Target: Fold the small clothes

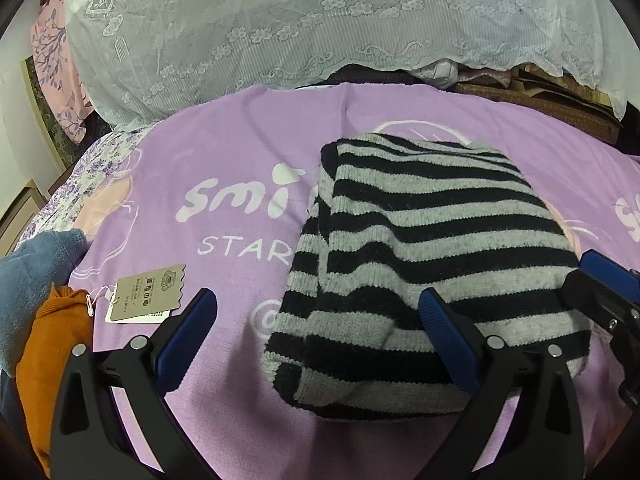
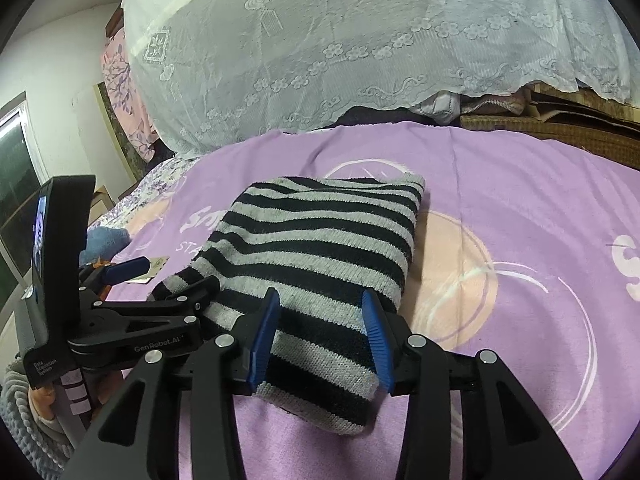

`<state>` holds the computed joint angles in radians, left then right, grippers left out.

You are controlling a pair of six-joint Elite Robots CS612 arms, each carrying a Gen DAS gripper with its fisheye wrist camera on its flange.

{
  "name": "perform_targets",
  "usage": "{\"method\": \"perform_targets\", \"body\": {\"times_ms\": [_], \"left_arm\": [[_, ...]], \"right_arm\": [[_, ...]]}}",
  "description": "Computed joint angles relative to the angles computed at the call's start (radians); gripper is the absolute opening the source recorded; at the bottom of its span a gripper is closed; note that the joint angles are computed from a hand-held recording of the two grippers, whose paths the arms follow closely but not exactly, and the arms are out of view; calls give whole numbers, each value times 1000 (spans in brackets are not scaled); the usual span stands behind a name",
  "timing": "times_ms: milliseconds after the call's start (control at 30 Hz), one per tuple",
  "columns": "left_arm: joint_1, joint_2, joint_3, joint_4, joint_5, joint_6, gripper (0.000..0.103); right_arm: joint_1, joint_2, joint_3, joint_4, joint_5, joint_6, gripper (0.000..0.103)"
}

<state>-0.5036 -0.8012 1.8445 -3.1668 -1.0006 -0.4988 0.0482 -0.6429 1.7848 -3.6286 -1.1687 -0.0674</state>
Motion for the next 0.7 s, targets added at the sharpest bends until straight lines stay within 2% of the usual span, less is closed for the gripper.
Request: {"method": "perform_targets", "body": {"times_ms": [67, 200, 300, 467, 567, 700], "left_arm": [[5, -6, 7, -31, -35, 5, 98], [31, -14, 18, -109, -189, 23, 98], [78, -1, -9, -90, -398, 20, 98], [149, 35, -41, -105, -633, -62, 98], [174, 54, -59, -128, -728, -91, 98], [182, 67, -69, -143, -764, -103, 98]], "right_arm": [[-3, 1, -1, -5, 0, 14, 50], [-11, 0, -8, 0, 13, 44, 60], [-21, 1, -20, 19, 42, 65, 72], [-38, 11, -60, 80, 84, 123, 79], [-49, 25, -103, 179, 135, 160, 79], [-57, 52, -160, 285, 184, 215, 79]]}}
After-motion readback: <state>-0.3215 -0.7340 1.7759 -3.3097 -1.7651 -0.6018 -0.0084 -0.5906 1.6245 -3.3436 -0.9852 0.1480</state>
